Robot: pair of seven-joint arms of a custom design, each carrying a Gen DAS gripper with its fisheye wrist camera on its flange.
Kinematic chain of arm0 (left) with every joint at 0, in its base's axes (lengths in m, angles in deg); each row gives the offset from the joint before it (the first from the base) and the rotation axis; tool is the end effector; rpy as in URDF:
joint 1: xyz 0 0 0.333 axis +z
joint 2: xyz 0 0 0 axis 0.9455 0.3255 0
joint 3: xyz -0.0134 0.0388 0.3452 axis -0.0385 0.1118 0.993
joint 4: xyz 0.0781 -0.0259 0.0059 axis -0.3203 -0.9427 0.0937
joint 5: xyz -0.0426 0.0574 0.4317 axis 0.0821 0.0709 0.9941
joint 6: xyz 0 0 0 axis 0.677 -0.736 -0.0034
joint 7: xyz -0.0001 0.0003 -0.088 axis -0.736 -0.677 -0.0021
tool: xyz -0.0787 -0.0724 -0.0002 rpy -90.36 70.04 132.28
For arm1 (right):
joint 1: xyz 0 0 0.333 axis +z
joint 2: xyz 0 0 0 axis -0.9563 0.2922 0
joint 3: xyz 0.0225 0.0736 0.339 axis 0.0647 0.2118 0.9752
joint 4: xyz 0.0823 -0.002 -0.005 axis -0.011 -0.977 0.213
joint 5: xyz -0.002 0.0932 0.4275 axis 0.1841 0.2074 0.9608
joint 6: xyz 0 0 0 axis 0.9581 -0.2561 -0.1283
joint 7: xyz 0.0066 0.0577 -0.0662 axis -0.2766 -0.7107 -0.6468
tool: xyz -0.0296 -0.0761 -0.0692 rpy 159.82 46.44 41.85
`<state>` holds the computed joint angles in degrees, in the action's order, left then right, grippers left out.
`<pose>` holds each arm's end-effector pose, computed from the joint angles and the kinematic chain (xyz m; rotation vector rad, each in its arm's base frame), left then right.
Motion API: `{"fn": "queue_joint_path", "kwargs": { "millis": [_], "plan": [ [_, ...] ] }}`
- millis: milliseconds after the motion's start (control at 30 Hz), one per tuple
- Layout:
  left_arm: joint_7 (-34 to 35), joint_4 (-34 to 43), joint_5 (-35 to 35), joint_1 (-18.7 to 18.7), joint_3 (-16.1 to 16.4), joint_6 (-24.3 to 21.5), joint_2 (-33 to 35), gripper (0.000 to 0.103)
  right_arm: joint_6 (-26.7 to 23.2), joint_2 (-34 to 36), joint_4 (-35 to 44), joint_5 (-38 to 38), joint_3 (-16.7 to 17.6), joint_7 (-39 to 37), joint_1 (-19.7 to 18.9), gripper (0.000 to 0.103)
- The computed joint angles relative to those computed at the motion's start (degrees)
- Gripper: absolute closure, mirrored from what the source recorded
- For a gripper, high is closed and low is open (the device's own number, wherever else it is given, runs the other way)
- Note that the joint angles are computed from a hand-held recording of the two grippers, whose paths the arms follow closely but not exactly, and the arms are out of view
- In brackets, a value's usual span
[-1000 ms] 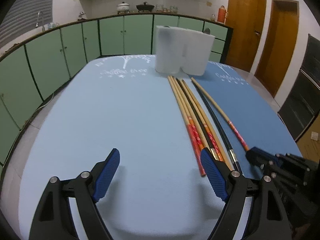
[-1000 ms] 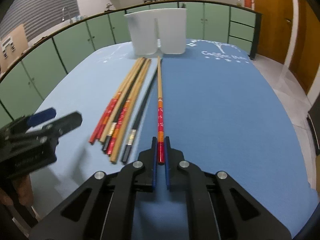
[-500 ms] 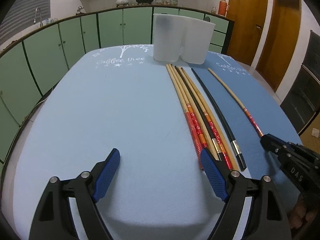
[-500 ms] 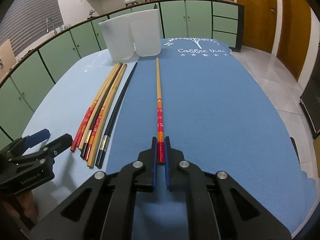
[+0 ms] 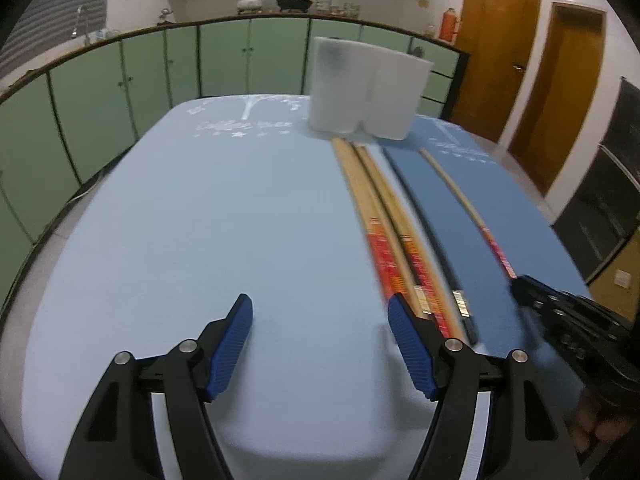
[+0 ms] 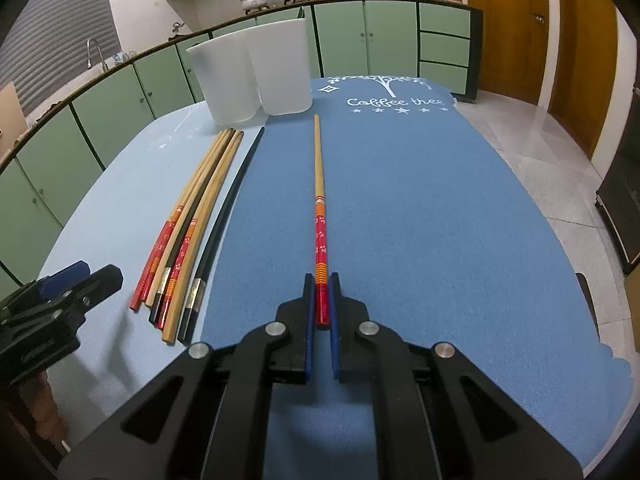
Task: Organize utensils
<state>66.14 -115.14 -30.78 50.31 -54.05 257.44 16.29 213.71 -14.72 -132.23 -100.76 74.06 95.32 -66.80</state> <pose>0.5807 -0.2796 0.4076 -1.7198 1.9758 -0.8790 0.5482 0.0935 0.3977 -1.7055 1.8321 -0.5791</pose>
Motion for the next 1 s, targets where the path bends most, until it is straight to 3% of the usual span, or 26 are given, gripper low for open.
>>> {"fn": "queue_joint_path", "kwargs": {
  "millis": [167, 333, 400, 500, 667, 733, 1000],
  "plan": [
    [4.5, -0.1, -3.8, 0.8, -2.1, -0.3, 0.3, 0.034, 0.0, -0.1, -0.1, 0.1, 0.0, -0.1, 0.0, 0.097],
    [0.9, 1.2, 1.2, -1.6, 0.5, -2.8, 1.0, 0.033, 0.0, -0.2, -0.1, -0.4, 0.1, 0.4, -0.2, 0.097],
    [-4.2, 1.7, 5.7, -2.7, 2.2, -4.2, 0.9, 0.033, 0.1, -0.2, -0.2, -0.4, 0.1, 0.3, -0.2, 0.097],
    [-8.4, 2.1, 8.2, -1.4, 1.8, -5.2, 0.8, 0.033, 0.3, -0.2, -0.3, 0.6, 0.0, -0.7, 0.1, 0.096],
    [-8.4, 1.1, 7.6, 1.0, -0.6, -3.5, 0.1, 0.034, 0.6, -0.8, -1.3, 12.8, -1.7, -12.3, 3.4, 0.092],
    [-7.9, 0.9, 7.6, 1.0, -1.0, -3.1, 0.0, 0.034, 0.8, -1.4, -2.0, 17.9, -2.5, -17.7, 5.0, 0.084],
    [-8.2, 1.1, 8.7, 0.6, -1.1, -3.7, 0.3, 0.034, 1.2, -3.1, -4.0, 23.6, -3.8, -24.8, 7.2, 0.080]
  ]
}}
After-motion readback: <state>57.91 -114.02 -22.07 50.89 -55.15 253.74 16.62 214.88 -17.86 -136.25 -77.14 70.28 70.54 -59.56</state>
